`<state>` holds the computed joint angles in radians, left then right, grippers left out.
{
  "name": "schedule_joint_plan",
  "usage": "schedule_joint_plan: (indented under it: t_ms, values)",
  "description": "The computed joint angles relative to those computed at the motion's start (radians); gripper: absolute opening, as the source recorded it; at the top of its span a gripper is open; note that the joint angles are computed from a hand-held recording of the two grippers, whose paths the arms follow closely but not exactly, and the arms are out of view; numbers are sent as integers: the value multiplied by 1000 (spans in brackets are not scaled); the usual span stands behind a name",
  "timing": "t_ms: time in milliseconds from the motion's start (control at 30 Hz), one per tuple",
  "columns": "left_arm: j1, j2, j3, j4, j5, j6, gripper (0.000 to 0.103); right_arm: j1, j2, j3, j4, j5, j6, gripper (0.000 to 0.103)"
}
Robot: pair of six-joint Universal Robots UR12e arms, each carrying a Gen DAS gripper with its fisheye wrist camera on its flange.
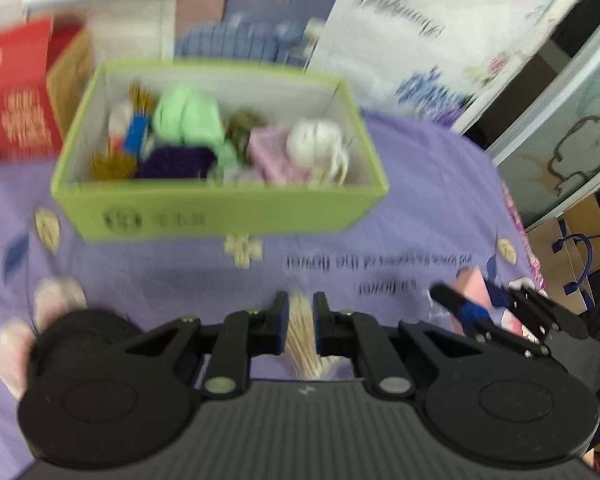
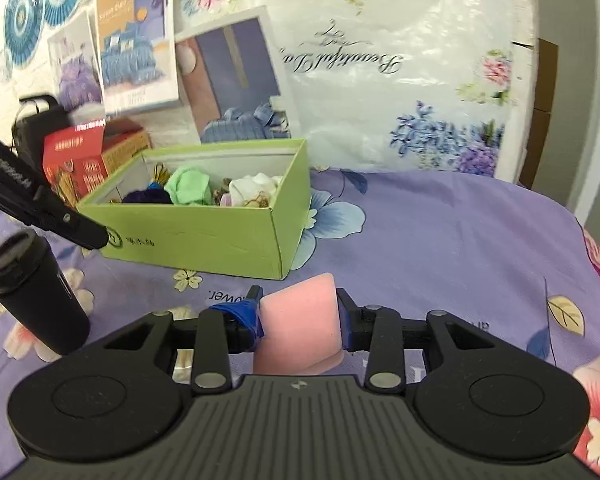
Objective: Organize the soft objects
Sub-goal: 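Close right tool on the pink sponge while left tool closes on the cotton swab bag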
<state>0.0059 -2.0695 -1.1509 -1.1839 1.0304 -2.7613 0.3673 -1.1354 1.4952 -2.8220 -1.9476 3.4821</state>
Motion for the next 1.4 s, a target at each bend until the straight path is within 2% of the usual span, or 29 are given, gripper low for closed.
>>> schedule_joint_plan:
  t_ms: [33,67,133,233,333,467,700,833,933,1000,1100,1133,1200,1233,1300,1400]
  values:
    - [-8,3,-16,18,31,-18,51,-2,3,-2,13,6,7,20]
    - [-12,8,-40,54,38,-35,68,-4,5,-3,27,6,15,20]
    - [-28,25,-88,149,76,-21,67,-6,6,3,59,-4,21,21]
    - [-50,8,-62,92,102,19,69,-16,-5,29,93,19,56,21]
    - [-69,-4,-58,108,146,67,70,-22,-12,57,95,24,80,21]
    - [-91,-18,-53,91,229,180,71,-31,-22,87,88,41,101,22]
    - [-93,-20,-42,9,256,401,72,-43,-25,110,46,64,102,22]
    - [-115,-23,-49,64,325,520,73,-45,-20,104,50,69,94,24]
    - [-131,-40,-30,59,348,575,75,-43,-17,91,80,67,60,27]
    - [-134,-60,3,14,342,565,79,-44,-15,84,93,67,72,27]
    - [-129,-93,57,-60,325,484,90,-42,-9,80,91,53,100,30]
    - [-129,-105,73,-82,326,468,100,-37,-5,75,92,36,74,31]
    - [-126,-130,115,-155,316,408,100,-24,6,70,82,-13,29,33]
    - [-123,-132,115,-155,302,389,100,-24,5,74,74,-16,43,35]
    - [-119,-124,90,-98,291,370,100,-31,0,87,53,-2,78,37]
    - [-115,-118,66,-43,291,333,100,-28,3,85,51,-19,83,40]
